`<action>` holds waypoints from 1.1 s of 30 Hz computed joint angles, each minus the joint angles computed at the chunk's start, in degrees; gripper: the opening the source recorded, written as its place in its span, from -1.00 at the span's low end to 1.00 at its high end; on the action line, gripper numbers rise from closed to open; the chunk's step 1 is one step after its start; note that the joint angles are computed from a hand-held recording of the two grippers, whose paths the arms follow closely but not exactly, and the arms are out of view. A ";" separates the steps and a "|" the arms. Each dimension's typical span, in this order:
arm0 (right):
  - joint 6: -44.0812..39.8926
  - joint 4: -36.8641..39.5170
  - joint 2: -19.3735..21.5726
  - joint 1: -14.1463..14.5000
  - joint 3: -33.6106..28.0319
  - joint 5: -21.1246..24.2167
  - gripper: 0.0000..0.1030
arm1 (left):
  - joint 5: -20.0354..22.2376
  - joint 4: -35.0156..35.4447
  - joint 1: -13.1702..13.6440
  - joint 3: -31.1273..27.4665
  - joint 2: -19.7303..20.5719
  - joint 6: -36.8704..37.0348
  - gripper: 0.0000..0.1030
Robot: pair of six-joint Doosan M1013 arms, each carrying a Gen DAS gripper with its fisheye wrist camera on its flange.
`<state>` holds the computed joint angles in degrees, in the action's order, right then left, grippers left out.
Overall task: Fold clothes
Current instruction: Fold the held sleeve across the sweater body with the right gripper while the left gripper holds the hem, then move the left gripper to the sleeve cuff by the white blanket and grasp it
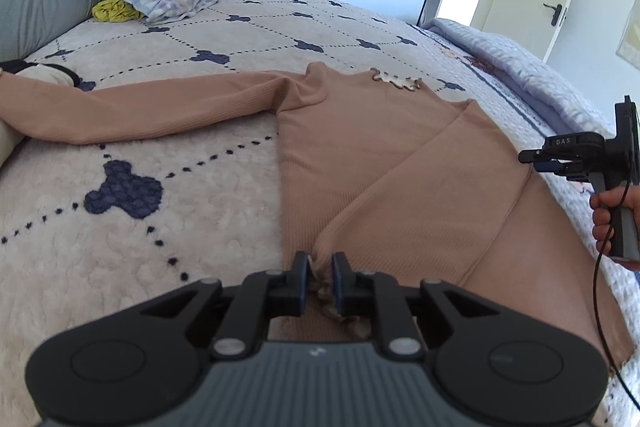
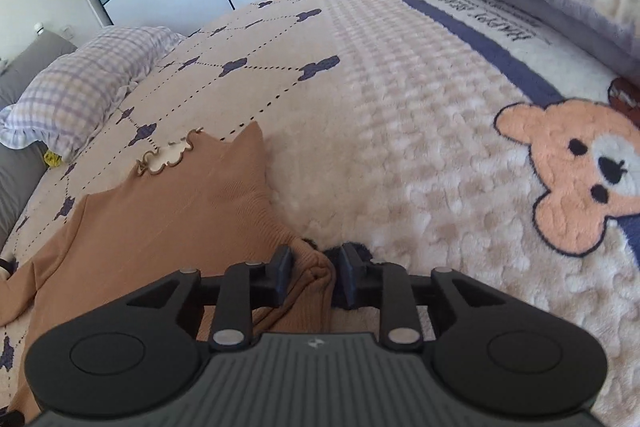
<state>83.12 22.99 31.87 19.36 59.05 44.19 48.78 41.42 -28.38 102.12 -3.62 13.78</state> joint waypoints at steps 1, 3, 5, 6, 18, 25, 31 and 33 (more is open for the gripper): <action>0.64 -2.02 -0.31 0.26 0.13 -0.74 -0.28 | 0.60 0.56 -0.05 0.08 -0.21 -0.79 -0.50; -0.66 -1.47 -1.75 0.31 1.96 -3.69 -0.28 | 1.25 1.24 0.23 0.39 -0.80 -2.53 -0.39; -4.08 2.03 -3.22 0.19 3.87 -5.85 -0.27 | 0.32 1.66 0.76 1.08 -1.59 -4.80 -0.36; -6.62 4.43 -3.71 0.19 4.44 -5.66 -0.27 | -0.04 1.73 0.96 1.30 -1.85 -5.53 -0.36; -19.22 -3.59 -5.26 6.43 5.46 1.65 -0.06 | 2.20 1.58 -0.48 1.03 0.06 -4.53 -0.31; -31.17 -3.54 -8.14 9.39 10.11 2.83 0.01 | 2.21 1.35 -0.85 2.14 -1.22 -6.08 -0.29; -35.27 0.87 -9.86 9.40 10.45 9.05 0.01 | 2.60 -0.08 -1.42 2.55 -1.85 -4.49 -0.28; -35.98 -3.67 -10.58 10.84 11.57 11.30 0.01 | 2.34 -0.23 -1.44 2.82 -2.21 -5.70 -0.28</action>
<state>47.14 19.32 21.28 30.20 70.62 55.50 51.12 41.19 -29.82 104.94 -5.83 8.08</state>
